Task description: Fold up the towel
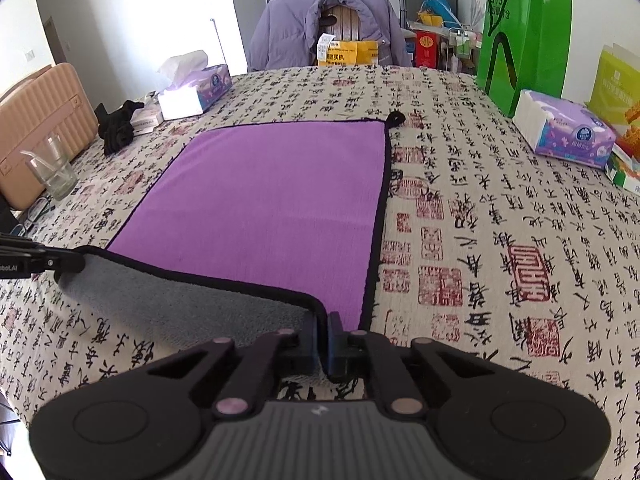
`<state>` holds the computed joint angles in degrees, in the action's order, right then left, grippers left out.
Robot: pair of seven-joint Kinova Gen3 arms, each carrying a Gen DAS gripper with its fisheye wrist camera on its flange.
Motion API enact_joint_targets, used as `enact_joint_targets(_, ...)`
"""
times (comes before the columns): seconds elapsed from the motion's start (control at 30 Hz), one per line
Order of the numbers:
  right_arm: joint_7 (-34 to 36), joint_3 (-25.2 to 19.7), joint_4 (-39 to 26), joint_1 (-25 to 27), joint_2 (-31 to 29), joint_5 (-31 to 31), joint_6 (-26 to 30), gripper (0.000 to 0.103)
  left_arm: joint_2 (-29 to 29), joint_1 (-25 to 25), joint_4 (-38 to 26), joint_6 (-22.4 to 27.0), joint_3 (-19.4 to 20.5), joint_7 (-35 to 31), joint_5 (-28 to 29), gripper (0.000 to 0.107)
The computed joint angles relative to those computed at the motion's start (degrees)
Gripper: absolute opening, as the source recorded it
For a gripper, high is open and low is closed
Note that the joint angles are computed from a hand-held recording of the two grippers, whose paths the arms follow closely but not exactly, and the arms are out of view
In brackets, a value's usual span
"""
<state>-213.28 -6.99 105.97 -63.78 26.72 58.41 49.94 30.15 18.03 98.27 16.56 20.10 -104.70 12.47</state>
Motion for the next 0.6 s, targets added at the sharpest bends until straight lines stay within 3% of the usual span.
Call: enact_joint_targets(0.6,3.43,0.28,-0.99,2.32,-0.92,0.89,0.76,0.004,1.14,1.46,-4.39,1.41,-1.69,0.72,-1.06,0.006)
